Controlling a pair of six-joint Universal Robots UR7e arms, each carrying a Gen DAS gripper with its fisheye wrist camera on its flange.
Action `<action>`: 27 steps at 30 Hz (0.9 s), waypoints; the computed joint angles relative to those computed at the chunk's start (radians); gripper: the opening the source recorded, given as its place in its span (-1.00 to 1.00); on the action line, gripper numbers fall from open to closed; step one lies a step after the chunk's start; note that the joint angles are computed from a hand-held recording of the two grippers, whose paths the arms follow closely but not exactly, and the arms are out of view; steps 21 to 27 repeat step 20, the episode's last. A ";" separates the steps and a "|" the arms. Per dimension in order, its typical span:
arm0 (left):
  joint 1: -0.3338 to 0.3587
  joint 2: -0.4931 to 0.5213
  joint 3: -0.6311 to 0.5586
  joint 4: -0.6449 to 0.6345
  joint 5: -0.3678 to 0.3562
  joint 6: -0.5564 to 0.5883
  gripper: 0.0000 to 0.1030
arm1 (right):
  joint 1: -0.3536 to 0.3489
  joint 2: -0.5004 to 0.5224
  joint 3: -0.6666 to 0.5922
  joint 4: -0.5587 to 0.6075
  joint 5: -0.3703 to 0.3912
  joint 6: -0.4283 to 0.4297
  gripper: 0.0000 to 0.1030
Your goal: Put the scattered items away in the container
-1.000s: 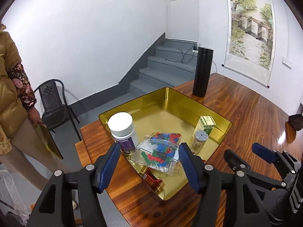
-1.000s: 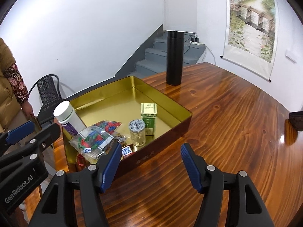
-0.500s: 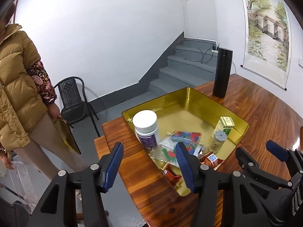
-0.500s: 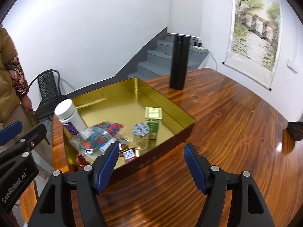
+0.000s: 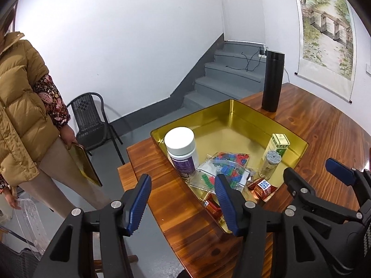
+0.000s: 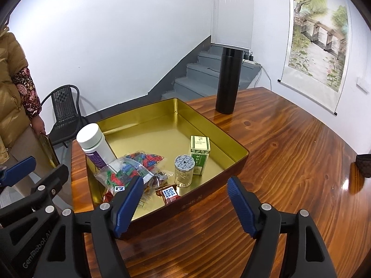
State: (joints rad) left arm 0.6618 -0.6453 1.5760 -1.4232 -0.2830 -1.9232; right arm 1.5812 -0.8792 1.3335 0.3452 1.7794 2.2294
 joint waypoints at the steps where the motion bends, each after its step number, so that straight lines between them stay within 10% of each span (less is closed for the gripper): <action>1: 0.000 -0.002 0.004 -0.011 -0.001 0.006 0.12 | 0.001 0.000 0.001 -0.001 0.001 0.000 0.47; 27: -0.003 -0.026 0.068 -0.189 0.006 0.127 -0.07 | 0.003 -0.005 0.016 -0.014 0.008 -0.005 0.48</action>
